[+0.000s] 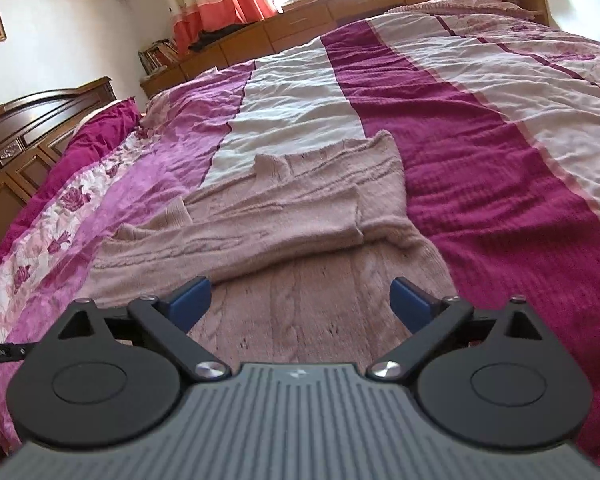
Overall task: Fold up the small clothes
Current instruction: 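Withdraw the right tool and bring both tools to the cardigan hem, then close both tools on the cardigan hem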
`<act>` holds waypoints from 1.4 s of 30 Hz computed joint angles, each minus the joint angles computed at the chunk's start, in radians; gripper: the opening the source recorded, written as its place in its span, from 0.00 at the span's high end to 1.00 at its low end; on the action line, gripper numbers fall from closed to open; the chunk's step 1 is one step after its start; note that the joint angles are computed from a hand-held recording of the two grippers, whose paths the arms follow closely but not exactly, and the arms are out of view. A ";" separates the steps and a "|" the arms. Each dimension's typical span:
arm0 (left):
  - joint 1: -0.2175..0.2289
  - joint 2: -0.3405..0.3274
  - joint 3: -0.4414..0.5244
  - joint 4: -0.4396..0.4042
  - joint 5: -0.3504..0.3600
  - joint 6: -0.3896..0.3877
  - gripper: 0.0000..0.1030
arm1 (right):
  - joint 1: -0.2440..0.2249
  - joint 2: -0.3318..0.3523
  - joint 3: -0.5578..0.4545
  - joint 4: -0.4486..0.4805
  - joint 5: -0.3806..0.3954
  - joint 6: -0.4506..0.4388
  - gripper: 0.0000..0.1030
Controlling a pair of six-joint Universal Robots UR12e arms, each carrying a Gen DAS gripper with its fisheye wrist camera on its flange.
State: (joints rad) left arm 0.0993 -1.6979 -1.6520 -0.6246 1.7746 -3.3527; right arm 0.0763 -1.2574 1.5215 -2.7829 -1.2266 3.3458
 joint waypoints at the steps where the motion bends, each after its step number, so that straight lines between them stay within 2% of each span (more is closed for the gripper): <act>1: 0.000 0.005 -0.004 -0.003 -0.007 -0.004 0.36 | -0.001 -0.005 0.005 0.007 -0.002 -0.008 0.04; 5: -0.004 0.018 -0.018 -0.023 -0.010 -0.006 0.36 | -0.008 -0.026 0.031 0.019 -0.010 -0.023 0.04; 18: -0.007 0.039 -0.044 -0.094 -0.024 -0.005 0.36 | -0.041 -0.065 0.085 0.090 -0.016 0.013 0.03; 25: -0.005 0.041 -0.047 -0.128 -0.045 -0.007 0.37 | -0.056 -0.068 0.089 0.177 0.034 0.042 0.03; 30: -0.003 0.045 -0.054 -0.132 -0.053 -0.007 0.38 | -0.057 -0.069 0.092 0.212 0.047 0.018 0.01; 35: 0.011 0.056 -0.066 -0.144 -0.116 -0.031 0.38 | -0.072 -0.067 0.108 0.190 0.101 0.036 0.00; 39: 0.024 0.065 -0.081 -0.137 -0.171 -0.082 0.38 | -0.080 -0.069 0.098 0.241 0.131 -0.016 0.00; 42: 0.032 0.067 -0.086 -0.138 -0.211 -0.095 0.39 | -0.080 -0.072 0.095 0.253 0.150 -0.003 0.00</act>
State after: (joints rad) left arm 0.1313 -1.6311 -1.7377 -0.7628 1.5641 -3.4476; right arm -0.0039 -1.3294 1.6167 -2.5299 -1.0769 3.3426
